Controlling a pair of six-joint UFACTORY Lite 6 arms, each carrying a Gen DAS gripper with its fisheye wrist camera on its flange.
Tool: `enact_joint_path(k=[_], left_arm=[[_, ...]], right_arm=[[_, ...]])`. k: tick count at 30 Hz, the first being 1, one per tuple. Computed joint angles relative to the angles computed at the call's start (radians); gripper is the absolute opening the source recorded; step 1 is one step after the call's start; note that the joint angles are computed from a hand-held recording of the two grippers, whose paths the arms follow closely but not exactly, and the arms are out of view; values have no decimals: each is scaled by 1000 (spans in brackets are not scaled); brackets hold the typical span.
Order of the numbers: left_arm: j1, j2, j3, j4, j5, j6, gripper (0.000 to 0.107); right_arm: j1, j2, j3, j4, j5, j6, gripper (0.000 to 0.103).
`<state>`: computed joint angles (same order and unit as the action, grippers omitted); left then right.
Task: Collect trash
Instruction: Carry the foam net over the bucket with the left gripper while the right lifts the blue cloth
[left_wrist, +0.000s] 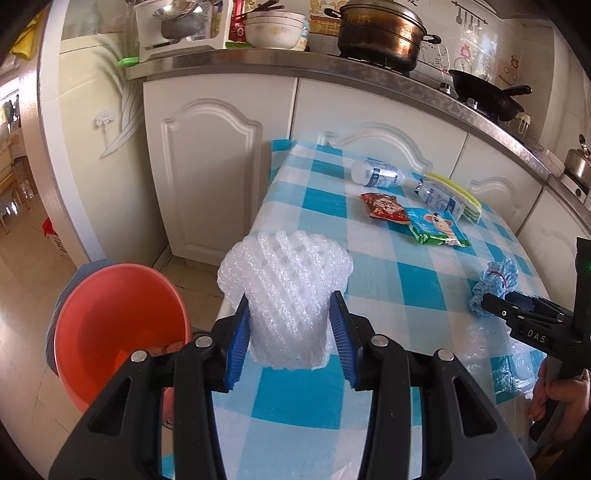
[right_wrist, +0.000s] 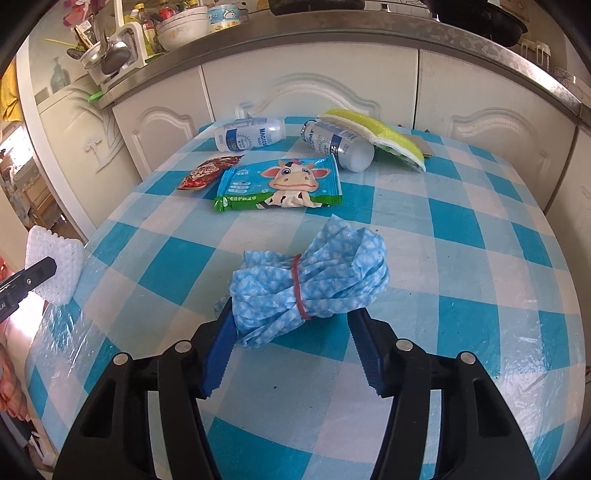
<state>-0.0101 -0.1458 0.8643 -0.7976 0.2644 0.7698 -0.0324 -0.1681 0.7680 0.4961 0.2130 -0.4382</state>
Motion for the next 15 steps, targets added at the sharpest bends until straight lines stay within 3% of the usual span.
enact_joint_path(k=[15], left_arm=[[235, -23, -42, -181, 41, 256, 44]], right_arm=[[264, 7, 128, -308, 50, 419, 58]])
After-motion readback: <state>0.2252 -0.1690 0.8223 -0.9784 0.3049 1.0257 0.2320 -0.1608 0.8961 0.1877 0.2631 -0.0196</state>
